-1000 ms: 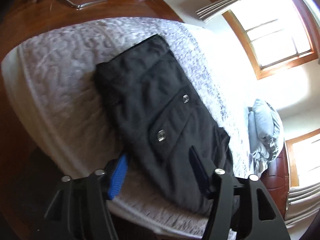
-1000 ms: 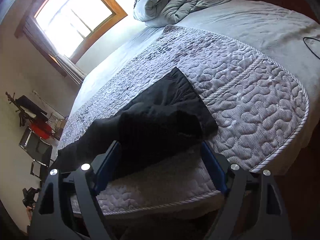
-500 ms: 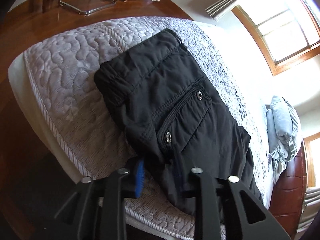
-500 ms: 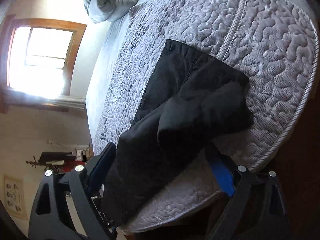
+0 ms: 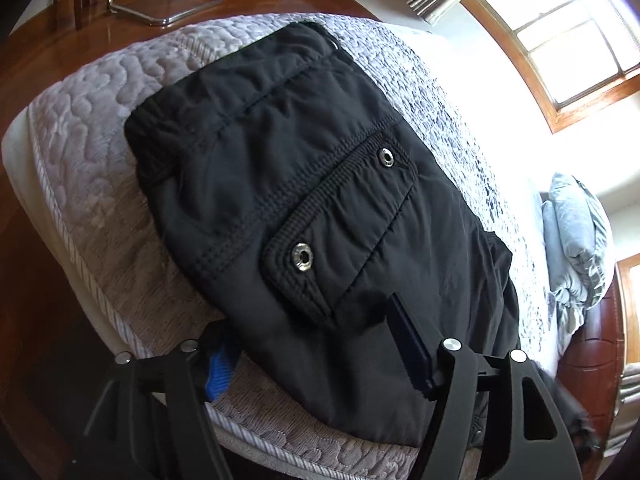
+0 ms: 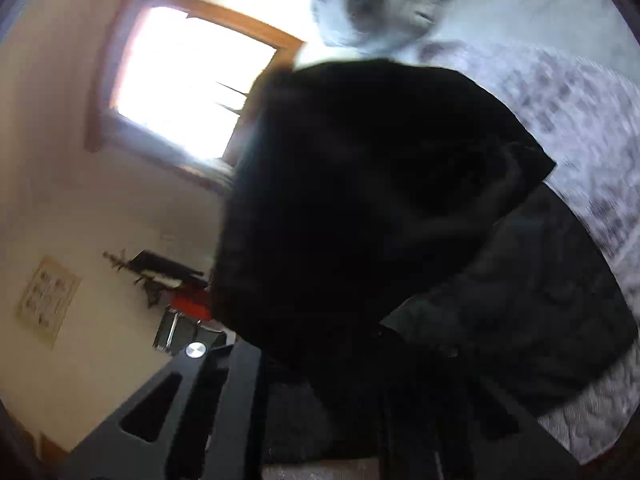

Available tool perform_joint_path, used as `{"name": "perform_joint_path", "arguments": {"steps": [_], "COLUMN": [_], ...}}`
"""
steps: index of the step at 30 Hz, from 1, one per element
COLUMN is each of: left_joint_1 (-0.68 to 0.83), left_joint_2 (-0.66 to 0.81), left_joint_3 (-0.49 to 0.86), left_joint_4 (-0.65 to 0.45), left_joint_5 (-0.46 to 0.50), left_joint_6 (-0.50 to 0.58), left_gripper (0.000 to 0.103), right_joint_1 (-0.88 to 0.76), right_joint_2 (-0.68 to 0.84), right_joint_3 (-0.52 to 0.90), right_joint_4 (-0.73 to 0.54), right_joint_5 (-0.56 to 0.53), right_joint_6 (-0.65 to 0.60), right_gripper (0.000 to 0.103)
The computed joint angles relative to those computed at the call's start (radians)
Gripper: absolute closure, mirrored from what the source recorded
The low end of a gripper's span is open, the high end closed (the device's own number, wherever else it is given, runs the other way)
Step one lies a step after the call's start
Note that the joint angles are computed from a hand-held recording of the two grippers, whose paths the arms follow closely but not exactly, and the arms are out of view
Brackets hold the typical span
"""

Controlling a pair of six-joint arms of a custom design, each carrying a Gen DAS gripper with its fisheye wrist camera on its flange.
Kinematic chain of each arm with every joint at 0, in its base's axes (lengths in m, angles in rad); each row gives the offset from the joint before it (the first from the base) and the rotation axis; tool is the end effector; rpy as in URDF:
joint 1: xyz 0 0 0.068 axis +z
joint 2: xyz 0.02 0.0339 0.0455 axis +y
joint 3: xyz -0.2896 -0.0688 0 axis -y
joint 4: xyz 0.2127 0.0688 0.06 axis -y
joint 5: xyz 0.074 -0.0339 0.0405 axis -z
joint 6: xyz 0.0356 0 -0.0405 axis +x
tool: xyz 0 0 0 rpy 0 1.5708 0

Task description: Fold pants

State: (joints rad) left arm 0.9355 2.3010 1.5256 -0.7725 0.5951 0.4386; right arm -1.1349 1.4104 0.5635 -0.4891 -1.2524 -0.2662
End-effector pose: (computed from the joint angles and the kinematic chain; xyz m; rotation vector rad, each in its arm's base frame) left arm 0.2590 0.3177 0.1198 -0.6500 2.6004 -0.6160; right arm 0.1064 -0.1483 0.1970 0.6840 1.8782 0.9499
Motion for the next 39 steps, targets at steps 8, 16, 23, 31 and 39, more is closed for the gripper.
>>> {"name": "perform_joint_path", "arguments": {"steps": [8, 16, 23, 31, 39], "left_joint_1": [-0.016, -0.050, -0.081, -0.103, -0.065], "left_joint_2": [-0.015, -0.033, -0.068, -0.078, -0.099], "left_joint_3": [-0.028, -0.057, -0.128, -0.154, -0.168], "left_joint_4": [0.031, 0.064, 0.143, 0.174, 0.137], "left_joint_5": [-0.037, -0.081, -0.114, -0.136, -0.097], "left_joint_6": [0.010, -0.019, -0.048, -0.058, -0.024], "left_gripper": [0.030, 0.026, 0.023, 0.022, 0.021], "right_joint_1": [-0.115, -0.343, -0.332, -0.359, -0.583], "right_joint_2": [0.275, 0.533, 0.406, 0.573, 0.537], "right_joint_3": [-0.094, -0.088, -0.030, -0.096, 0.011], "right_joint_4": [0.145, 0.167, 0.060, 0.265, -0.057], "right_joint_5": [0.415, 0.448, 0.396, 0.525, 0.483], "right_joint_6": [-0.139, -0.345, -0.393, -0.390, -0.600], "right_gripper": [0.088, 0.063, 0.099, 0.074, 0.032]}}
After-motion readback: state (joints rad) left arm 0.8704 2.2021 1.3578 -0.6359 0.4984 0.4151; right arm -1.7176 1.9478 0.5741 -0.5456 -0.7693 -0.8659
